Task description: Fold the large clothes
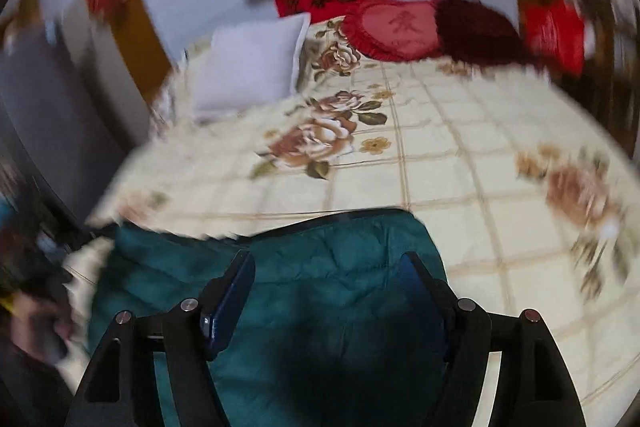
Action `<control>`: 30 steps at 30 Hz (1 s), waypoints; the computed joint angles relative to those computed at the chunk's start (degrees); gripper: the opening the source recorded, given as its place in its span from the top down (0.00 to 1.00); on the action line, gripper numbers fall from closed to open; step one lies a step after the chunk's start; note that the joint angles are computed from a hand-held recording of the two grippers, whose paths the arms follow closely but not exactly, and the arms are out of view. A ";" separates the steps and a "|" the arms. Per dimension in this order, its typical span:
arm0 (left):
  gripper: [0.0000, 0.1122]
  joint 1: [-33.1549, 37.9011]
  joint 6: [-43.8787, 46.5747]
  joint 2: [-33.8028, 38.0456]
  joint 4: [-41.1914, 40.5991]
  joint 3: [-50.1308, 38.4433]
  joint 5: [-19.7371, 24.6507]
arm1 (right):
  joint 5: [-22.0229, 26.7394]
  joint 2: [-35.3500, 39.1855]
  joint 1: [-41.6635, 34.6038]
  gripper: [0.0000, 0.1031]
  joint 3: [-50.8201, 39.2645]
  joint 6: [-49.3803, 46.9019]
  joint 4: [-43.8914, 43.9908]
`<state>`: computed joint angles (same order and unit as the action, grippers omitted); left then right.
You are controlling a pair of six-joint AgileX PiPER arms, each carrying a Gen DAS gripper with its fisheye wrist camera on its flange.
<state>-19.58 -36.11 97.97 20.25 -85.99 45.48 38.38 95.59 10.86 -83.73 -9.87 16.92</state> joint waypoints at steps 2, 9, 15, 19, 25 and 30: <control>0.31 0.27 -1.94 1.20 1.96 2.31 -1.20 | 1.67 6.08 2.85 0.29 -3.38 8.59 -8.04; 0.27 -0.75 -13.77 6.34 9.83 4.22 -2.88 | -0.53 17.07 4.09 0.19 -8.72 13.55 -16.91; 0.25 -0.97 -16.76 11.08 12.89 -1.14 1.53 | 4.01 24.22 2.66 0.16 -19.34 8.92 -12.72; 0.24 -0.09 -14.96 12.99 10.79 -4.19 3.51 | 8.46 28.58 1.75 0.16 -26.72 6.41 -9.52; 0.25 1.10 -5.82 11.63 3.32 -6.33 6.60 | 6.54 23.40 2.29 0.16 -20.73 6.20 -10.45; 0.25 4.48 2.88 -6.12 -4.75 6.29 -0.88 | 2.16 6.88 -4.42 0.17 -5.55 -5.83 3.17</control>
